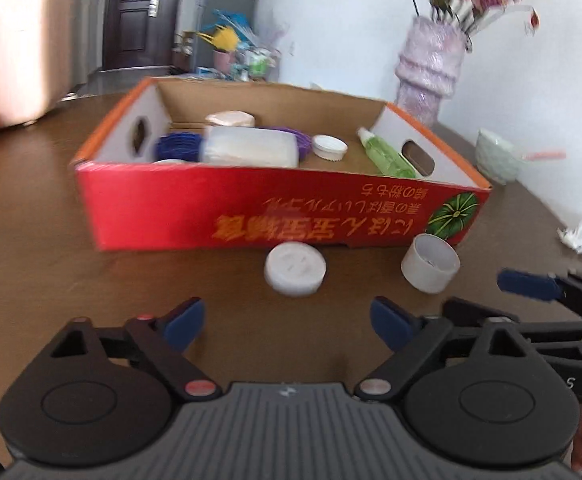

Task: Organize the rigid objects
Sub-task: 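Grasp the white round lid with the left gripper while the right grasps the grey tape roll, then carry the white lid and tape roll into the red box and release both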

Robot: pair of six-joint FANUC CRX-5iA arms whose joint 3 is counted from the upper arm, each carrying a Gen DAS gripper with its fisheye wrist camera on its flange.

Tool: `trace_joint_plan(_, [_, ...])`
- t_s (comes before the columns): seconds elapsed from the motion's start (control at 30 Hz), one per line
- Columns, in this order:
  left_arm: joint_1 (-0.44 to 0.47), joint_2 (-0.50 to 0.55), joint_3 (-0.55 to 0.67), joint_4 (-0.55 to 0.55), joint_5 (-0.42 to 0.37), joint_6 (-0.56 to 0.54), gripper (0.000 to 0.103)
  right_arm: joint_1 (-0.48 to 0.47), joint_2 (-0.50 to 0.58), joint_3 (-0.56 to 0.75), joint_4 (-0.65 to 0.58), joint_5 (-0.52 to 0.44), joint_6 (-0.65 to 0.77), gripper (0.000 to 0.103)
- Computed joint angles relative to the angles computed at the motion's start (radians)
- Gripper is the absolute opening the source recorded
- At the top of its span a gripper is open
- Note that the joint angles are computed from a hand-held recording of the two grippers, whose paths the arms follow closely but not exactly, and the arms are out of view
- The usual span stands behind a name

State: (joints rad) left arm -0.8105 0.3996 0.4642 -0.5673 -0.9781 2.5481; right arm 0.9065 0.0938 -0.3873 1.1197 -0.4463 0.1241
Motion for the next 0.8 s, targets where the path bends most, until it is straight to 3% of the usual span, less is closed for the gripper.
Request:
trace_joint_plan(0.1, [0.033,0.046,0.049,0.034,0.006,-0.086,0.075,-0.006,0.058,0.072,-0.064,-0.008,0.091,0.069])
trace_joint_plan(0.2, [0.058,0.055,0.044,0.060,0.062,-0.136,0.067,-0.017,0.100,0.125,-0.126,0.002,0.160,0.068])
trace_joint_plan(0.3, [0.078,0.046,0.007,0.094,0.139,-0.183,0.050,-0.021,0.129,0.159,-0.171,0.008,0.208,0.044])
trace_joint_plan(0.37, [0.074,0.047,0.005,0.084,0.139,-0.215,0.040,-0.025,0.136,0.154,-0.137,0.024,0.194,0.043])
trace_joint_plan(0.63, [0.078,0.037,-0.010,0.114,0.159,-0.242,0.039,-0.037,0.129,0.125,-0.071,0.077,0.153,0.042])
trace_joint_plan(0.8, [0.046,0.012,-0.014,0.053,0.133,-0.156,0.039,-0.035,0.127,0.110,0.006,0.058,0.104,0.042])
